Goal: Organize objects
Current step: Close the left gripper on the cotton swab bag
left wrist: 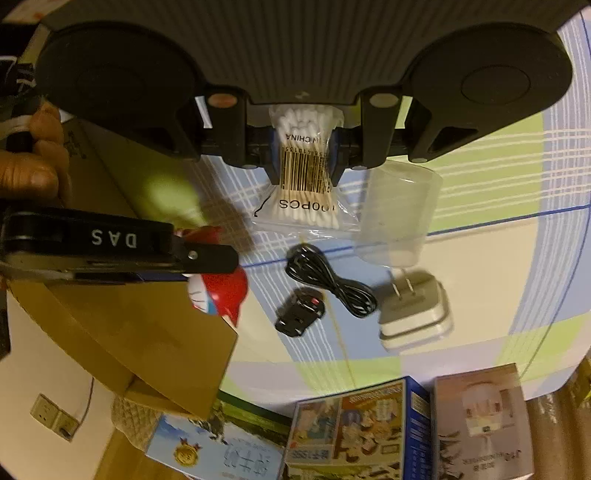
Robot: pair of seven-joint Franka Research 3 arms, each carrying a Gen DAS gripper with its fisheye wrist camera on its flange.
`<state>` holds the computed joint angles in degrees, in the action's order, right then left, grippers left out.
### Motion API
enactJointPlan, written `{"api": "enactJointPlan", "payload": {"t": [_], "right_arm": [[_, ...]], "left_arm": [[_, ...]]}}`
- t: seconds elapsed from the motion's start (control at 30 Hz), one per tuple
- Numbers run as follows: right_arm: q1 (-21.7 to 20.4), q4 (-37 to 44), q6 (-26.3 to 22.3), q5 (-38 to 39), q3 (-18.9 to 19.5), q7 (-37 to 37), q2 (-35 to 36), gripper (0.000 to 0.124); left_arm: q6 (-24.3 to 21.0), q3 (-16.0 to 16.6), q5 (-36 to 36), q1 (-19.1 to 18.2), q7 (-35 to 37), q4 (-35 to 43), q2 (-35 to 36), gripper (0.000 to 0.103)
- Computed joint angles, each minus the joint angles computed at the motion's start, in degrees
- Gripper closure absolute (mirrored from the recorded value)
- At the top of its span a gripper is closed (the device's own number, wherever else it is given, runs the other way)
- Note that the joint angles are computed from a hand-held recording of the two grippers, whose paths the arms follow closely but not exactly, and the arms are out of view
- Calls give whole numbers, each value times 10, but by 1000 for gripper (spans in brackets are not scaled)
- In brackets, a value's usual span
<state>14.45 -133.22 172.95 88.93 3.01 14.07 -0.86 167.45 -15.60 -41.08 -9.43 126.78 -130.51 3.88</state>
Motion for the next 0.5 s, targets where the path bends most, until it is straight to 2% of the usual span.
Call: {"api": "enactJointPlan", "payload": {"t": [0.2, 0.5], "right_arm": [[1, -1, 0, -7, 1, 5, 1, 87], [4, 0, 6, -4, 4, -1, 5, 87]], "left_arm": [[19, 2, 17, -1, -30, -4, -1, 83], [26, -4, 2, 3, -22, -3, 0, 83]]}}
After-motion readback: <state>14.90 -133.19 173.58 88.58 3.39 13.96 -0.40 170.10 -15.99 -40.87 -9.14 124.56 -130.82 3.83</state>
